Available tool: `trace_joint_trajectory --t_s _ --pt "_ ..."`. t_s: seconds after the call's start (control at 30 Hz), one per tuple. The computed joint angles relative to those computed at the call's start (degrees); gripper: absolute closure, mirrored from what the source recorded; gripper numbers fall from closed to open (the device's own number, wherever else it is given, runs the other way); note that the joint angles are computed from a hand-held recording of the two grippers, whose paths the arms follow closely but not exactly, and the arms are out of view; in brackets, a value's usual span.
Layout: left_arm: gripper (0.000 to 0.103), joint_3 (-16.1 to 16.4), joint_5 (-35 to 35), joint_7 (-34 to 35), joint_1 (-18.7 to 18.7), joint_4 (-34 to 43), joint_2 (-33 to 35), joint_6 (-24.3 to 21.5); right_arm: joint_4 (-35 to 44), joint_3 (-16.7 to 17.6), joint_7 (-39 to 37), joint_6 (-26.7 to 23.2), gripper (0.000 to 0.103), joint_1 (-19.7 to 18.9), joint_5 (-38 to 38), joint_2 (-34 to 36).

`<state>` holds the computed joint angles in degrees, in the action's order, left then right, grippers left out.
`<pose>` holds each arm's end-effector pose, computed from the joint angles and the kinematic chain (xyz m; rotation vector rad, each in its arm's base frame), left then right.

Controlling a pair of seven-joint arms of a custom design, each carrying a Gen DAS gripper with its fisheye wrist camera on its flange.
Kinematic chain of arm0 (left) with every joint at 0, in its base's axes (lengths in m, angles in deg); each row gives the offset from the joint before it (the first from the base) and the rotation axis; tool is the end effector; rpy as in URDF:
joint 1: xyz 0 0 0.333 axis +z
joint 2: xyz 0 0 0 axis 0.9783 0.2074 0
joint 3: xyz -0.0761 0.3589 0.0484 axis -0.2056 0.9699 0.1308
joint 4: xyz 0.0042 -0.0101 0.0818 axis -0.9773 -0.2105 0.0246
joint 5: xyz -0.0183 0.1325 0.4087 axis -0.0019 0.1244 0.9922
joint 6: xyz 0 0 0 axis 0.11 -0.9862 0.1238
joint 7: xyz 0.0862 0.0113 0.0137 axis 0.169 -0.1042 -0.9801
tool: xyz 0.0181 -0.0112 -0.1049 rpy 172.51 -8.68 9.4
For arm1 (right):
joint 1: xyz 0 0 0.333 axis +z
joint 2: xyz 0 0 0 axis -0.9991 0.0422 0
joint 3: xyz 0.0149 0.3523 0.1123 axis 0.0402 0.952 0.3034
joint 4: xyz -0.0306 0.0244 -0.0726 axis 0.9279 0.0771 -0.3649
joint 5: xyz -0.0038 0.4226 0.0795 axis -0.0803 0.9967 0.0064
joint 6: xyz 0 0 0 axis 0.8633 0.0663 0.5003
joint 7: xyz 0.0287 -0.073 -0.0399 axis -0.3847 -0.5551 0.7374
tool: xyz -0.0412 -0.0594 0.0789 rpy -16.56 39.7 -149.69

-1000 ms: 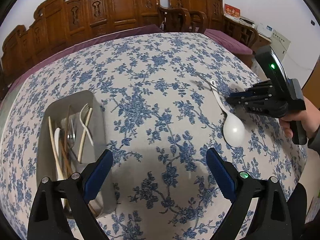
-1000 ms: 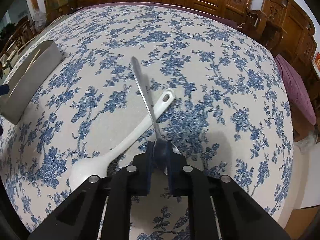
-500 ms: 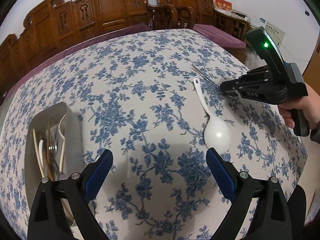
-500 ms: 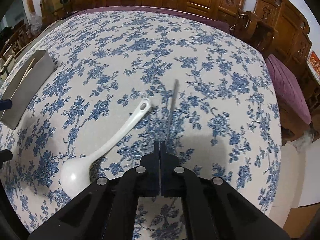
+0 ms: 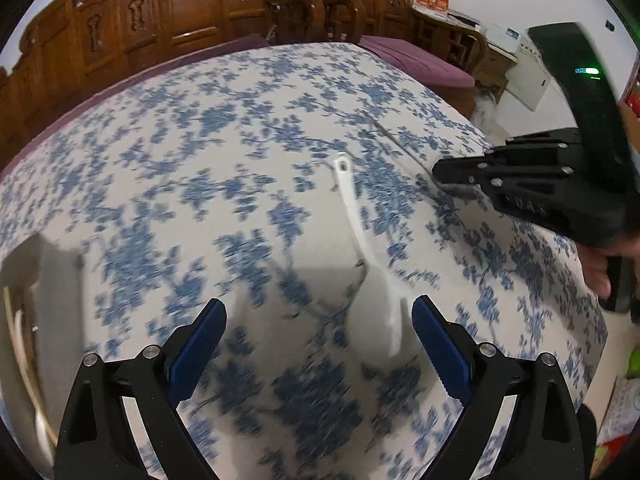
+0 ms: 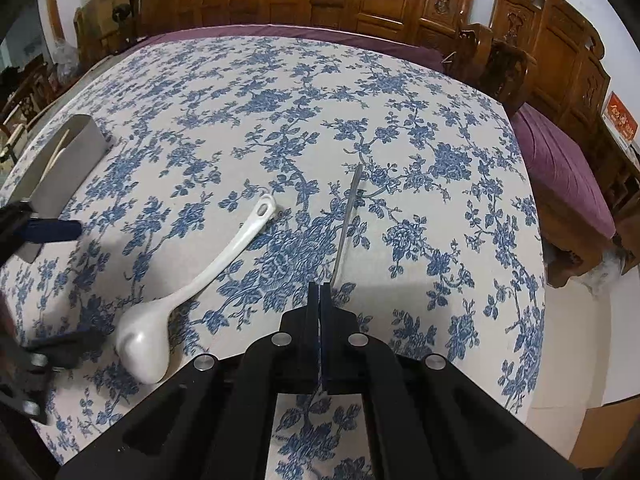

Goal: Organize utensils
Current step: 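Grasp the white plastic spoon handle with the left tool while the right holds the metal spoon, then carry the white spoon into the tray with the left tool while the right carries the metal spoon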

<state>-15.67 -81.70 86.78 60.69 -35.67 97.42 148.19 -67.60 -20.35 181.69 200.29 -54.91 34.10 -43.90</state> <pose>0.5978 -0.3546 0.4481 -1.4771 2.4056 -0.7521 0.6543 0.4488 0.4623 -2.2276 1.5482 -0.4673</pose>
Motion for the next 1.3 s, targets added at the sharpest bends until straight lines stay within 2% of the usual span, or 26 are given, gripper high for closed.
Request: trace_joint_trajectory --t_s 0.1,0.17,0.2,0.27,0.3,0.43,0.47,0.53,0.57,0.6,0.83,1.3 --pt "0.018 -0.7 -0.9 0.1 -0.4 2.6 2.1 -0.9 -1.7 0.2 0.1 1.3 0.102 -0.1 0.2 -1.2" --pt "0.029 -0.4 -0.5 -0.8 -1.2 4.8 3.6 -2.8 -2.7 0.4 0.1 2.1 0.102 -0.2 0.3 -1.9" --pt "0.031 -0.3 -0.3 -1.1 -1.5 5.8 4.2 -3.7 -3.2 0.6 0.1 2.6 0.102 -0.4 0.6 -2.2" --pt "0.044 -0.7 -0.7 -0.8 -1.6 7.0 5.1 -4.6 -4.1 0.8 -0.1 3.7 0.102 -0.6 1.1 -2.9" --pt "0.046 -0.8 -1.0 -0.7 -1.7 7.8 5.6 -5.4 -4.6 1.0 -0.2 4.3 0.102 -0.7 1.3 -3.2" --pt "0.068 -0.1 -0.5 -2.1 -2.6 10.2 7.2 -9.0 -5.6 0.9 0.0 4.9 0.102 -0.6 1.0 -4.1" --pt "0.075 0.2 -0.2 -2.7 -2.7 10.1 7.2 -8.9 -5.8 1.0 0.0 5.1 0.102 -0.6 1.1 -4.3" --pt "0.082 -0.2 -0.6 -2.6 -2.4 9.8 7.0 -9.2 -5.9 0.9 0.3 5.0 0.102 -0.4 0.9 -4.6" --pt "0.091 -0.3 -0.9 -2.6 -2.2 9.6 6.7 -9.1 -6.0 0.9 0.5 5.0 0.102 -0.3 0.8 -4.7" --pt "0.094 -0.1 -0.8 -2.9 -2.2 9.3 6.4 -9.1 -6.1 1.0 0.7 5.0 0.102 -0.3 0.7 -4.8" --pt "0.101 1.0 1.8 -4.3 -1.7 5.8 2.4 -7.4 -5.7 1.2 2.6 5.4 0.102 1.2 -0.5 -5.2" --pt "0.101 1.6 0.8 -3.3 2.6 -1.3 -7.2 -4.2 3.5 1.5 4.1 0.8 0.102 5.4 -3.3 -2.0"
